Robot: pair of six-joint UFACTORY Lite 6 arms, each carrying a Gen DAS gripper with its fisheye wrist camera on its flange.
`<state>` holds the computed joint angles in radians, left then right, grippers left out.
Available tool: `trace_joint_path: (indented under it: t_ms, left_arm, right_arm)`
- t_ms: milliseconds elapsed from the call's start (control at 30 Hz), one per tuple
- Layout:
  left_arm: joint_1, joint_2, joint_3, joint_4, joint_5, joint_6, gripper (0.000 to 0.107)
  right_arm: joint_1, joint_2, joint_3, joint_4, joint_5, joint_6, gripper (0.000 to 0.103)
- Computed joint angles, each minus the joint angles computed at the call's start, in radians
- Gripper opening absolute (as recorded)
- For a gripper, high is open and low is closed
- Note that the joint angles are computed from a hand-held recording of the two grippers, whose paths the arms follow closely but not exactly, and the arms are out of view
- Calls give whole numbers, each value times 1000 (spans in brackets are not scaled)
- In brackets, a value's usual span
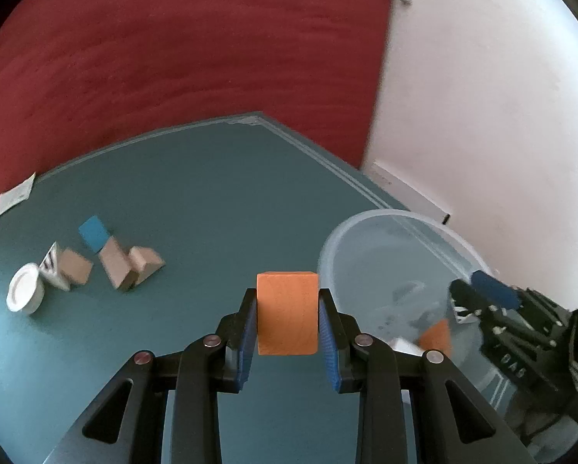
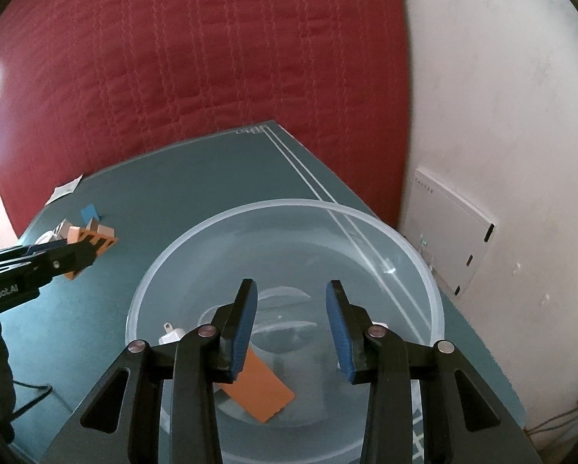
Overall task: Organize rigid objects
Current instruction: 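Lower the orange block into the bin and open the left tool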
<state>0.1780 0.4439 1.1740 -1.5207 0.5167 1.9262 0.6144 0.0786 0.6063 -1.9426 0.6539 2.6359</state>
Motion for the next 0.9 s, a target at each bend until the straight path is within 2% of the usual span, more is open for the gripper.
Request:
trace_joint_path:
  t_ms: [467, 600, 667, 733, 800, 900]
  left_arm:
    - [-114, 20, 23, -20, -16, 9, 31]
    - [-115, 28, 33, 29, 22, -39, 31]
    - [-98, 40, 50, 83, 67, -94, 35]
    - [-84, 46, 58, 91, 90, -106, 55]
    - [-70, 41, 51, 56, 92, -76, 65]
    - [-47, 50, 64, 56, 96, -78, 67]
  right_arm:
    - [-24, -7, -12, 3, 7, 30, 39]
    - [-32, -9, -16, -1, 8, 36, 39]
    - [-35, -9, -19, 1, 9, 39, 39]
    - [-40, -10, -22, -1, 7, 45, 39]
    - [-43, -12, -23, -1, 4, 45, 39]
    - [-41, -12, -22, 1, 4, 44, 39]
